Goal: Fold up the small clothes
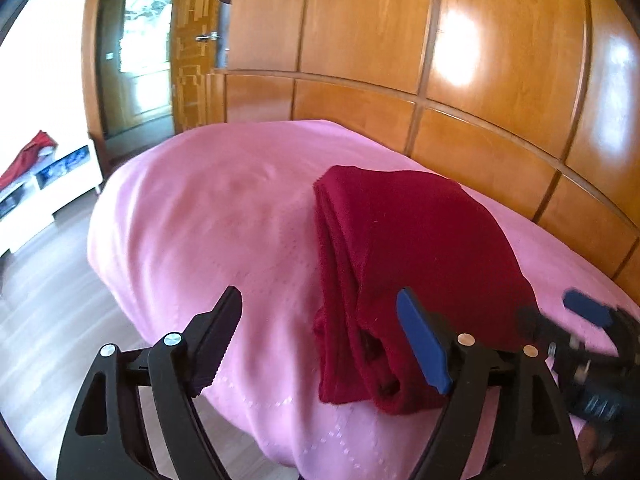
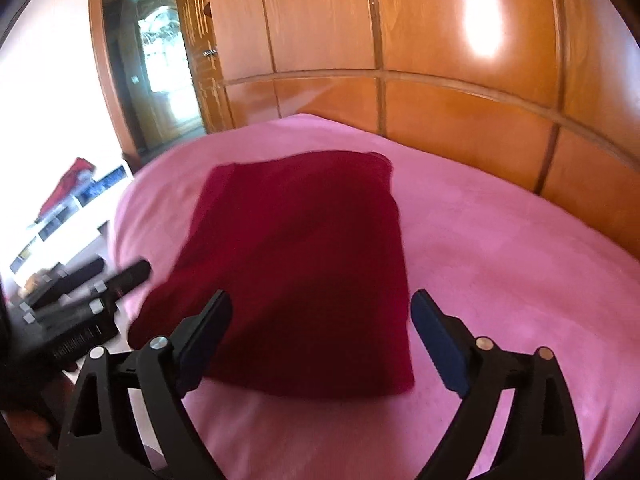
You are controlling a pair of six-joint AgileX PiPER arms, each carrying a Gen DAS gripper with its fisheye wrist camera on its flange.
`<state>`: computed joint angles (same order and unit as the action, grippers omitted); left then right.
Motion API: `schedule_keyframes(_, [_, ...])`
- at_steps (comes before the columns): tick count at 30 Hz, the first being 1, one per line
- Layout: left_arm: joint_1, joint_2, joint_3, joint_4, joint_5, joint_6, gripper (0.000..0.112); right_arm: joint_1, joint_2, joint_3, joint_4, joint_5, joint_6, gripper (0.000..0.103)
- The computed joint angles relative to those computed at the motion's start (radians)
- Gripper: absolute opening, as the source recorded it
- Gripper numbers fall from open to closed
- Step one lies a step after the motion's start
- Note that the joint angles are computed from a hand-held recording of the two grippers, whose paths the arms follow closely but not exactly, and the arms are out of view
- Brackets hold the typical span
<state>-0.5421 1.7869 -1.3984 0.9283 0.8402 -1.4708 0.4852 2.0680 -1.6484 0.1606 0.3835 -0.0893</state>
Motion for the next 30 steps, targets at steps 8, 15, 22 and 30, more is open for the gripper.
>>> schedule_keyframes(8, [-0.047,-0.014,0.006,0.004,0.076,-0.049,0.089,0.028,-0.077,0.13,-0.259,-0.067,0.266,0.098])
schedule_keyframes(15, [-0.061,-0.028,0.028,0.026,0.084,-0.093,0.092,0.031,-0.088,0.131,-0.346,-0.077,0.361,0.1])
schedule_keyframes(22, [-0.06,-0.034,0.038,0.032,0.085,-0.107,0.092,0.043,-0.088,0.132,-0.378,-0.076,0.382,0.1])
schedule_keyframes(30, [-0.061,-0.036,0.038,0.032,0.093,-0.108,0.092,0.046,-0.086,0.132,-0.388,-0.085,0.394,0.1])
